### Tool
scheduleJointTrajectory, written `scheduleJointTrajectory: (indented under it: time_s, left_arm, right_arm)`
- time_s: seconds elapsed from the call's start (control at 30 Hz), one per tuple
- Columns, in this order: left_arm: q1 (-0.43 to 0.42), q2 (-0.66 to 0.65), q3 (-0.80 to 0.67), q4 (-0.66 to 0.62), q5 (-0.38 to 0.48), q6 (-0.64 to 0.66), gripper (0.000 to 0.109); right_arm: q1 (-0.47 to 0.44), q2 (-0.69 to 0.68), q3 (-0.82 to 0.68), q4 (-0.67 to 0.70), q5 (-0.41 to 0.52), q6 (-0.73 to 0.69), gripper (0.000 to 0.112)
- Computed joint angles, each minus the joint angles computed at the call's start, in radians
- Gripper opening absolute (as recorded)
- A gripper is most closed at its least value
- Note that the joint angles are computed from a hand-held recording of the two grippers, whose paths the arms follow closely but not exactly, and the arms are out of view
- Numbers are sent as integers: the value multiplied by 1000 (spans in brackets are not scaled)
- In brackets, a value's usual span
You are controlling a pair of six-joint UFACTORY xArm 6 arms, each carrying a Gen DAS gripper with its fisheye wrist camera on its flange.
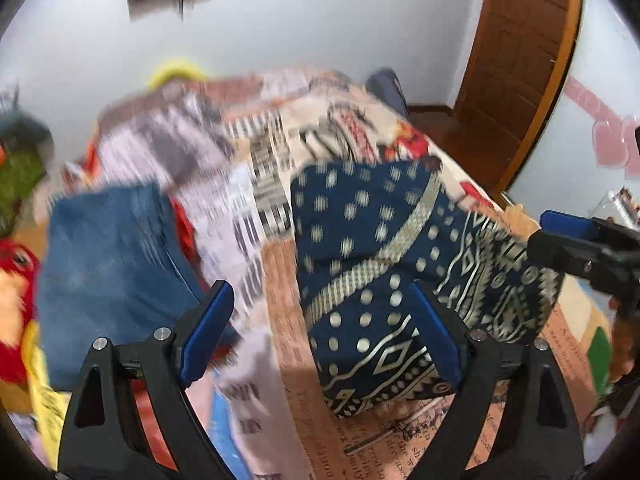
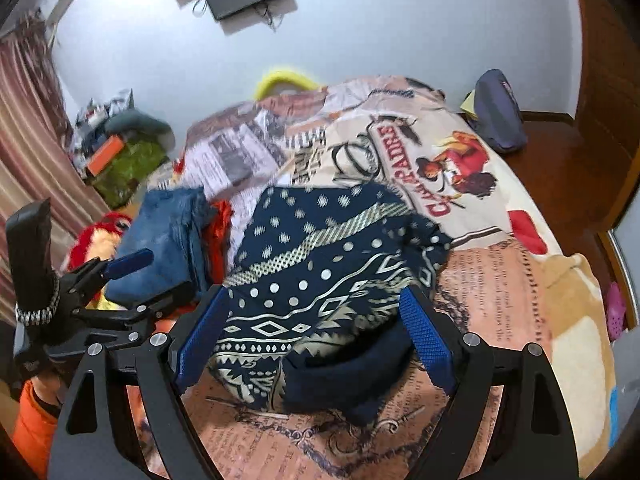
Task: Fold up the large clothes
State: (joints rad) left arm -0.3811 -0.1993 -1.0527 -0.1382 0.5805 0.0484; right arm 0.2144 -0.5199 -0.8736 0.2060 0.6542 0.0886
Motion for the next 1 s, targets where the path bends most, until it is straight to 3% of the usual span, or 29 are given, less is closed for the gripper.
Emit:
scheduleJointTrajectory:
  time_s: [0.07,0.13,0.27,0.47,0.67,0.8,1.0]
  left_arm:
    - [8,29,6,-77,29,58,88]
    - [1,47,24,-73,37,76,89]
    - [-16,26,111,-36,-30,64,97]
    - [-14,-40,201,-45,-77,34,99]
    - [-7,-98,217,121,-53,-77,99]
    - [2,-127,201,219,-58,-139,99]
    - [24,-81,119,203,-74,-133,99]
  right_arm:
    - [8,24,9,-32,1,6,85]
    - [0,30,39,-78,7,23,85]
    - [-55,0,128,-118,37,47,85]
    - [-116,-85,241,15,48,-29,85]
    - [-88,-143,243,-100,71,44,86]
    - [-91,-148,223,-92,71,24,87]
    - [-100,-115,167,-26,28,-23,87]
